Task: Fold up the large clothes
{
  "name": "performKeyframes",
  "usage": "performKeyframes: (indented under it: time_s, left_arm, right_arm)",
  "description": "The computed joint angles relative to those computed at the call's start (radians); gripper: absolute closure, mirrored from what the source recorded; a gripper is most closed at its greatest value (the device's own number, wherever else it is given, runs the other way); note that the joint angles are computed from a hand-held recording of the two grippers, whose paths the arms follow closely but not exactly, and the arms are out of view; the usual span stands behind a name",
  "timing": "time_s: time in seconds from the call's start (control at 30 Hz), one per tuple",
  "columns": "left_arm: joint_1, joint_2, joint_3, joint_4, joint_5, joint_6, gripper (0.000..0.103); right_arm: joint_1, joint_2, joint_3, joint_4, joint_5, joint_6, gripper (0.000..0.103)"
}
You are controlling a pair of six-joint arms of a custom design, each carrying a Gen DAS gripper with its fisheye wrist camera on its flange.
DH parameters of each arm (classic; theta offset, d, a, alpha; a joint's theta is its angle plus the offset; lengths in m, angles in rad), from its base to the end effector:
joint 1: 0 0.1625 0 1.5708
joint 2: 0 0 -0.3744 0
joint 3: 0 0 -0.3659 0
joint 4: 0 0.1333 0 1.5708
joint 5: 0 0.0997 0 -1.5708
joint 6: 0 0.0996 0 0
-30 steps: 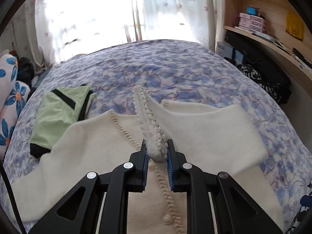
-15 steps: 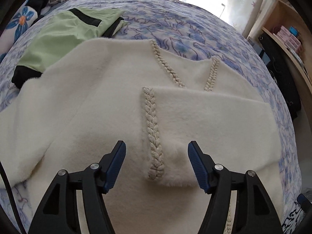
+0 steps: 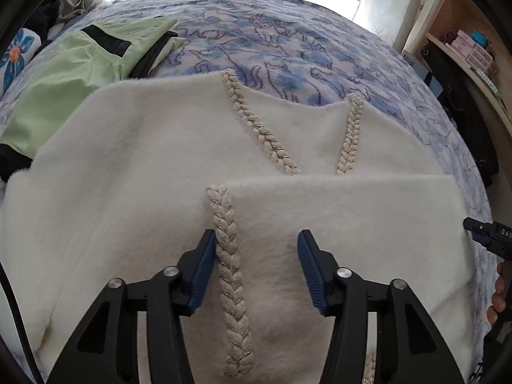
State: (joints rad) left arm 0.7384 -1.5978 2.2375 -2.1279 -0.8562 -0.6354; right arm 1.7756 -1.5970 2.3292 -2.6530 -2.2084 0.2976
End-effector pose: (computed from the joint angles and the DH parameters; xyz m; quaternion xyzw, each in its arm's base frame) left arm -0.1449 -0.4003 0.2351 0.1064 0.9301 -0.2053 0.2854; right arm 0.1504 -0.3603 0.2512 -0.0979 -0.9316 0.2369 0.2579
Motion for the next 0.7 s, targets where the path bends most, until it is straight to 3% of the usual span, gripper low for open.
performKeyframes:
  time_s: [0.03,0.1,0.13,0.17,0.27,0.37,0.47,0.57,0.7]
  left_arm:
    - [-0.008,0.012,-0.008,0.031,0.028,-0.019,0.067]
    - [-0.017,0.025,-0.015,0.051,0.074,-0.025,0.096]
    - [-0.012,0.023,-0.019,0.035,0.070,-0.008,0.095]
    - [-0.005,0.012,-0.017,-0.002,0.057,0.009,0.095]
    - [0.001,-0.008,0.007,-0.116,0.057,0.041,0.096]
    - [0.023,0.039,0.000,-0.084,0.069,0.033,0.095]
    - [-0.002,0.034,0.011,-0.050,0.109,0.012,0.089]
    - [-0.047,0.005,-0.012,0.091,0.145,-0.060,0.083]
    - [-0.133,-0.085,0.019,0.146,0.162,-0.093,0.081]
  right_arm:
    - [-0.038,-0.001,0.002,-0.004,0.051,-0.025,0.050]
    - [-0.070,0.006,0.027,-0.086,0.087,-0.068,0.055]
    - [-0.064,0.013,0.036,-0.138,0.084,-0.109,0.083]
    - [-0.042,0.020,0.038,-0.159,0.059,-0.122,0.086]
    - [-0.011,0.057,0.056,-0.282,0.007,-0.176,0.088]
    - [0.004,0.122,0.037,-0.258,-0.085,-0.186,0.085]
    - [0.032,0.081,0.014,-0.144,-0.100,-0.119,0.080]
    - [0.100,0.033,0.016,-0.081,-0.160,-0.077,0.080]
    - [0.202,0.001,0.020,0.019,-0.201,0.024,0.080]
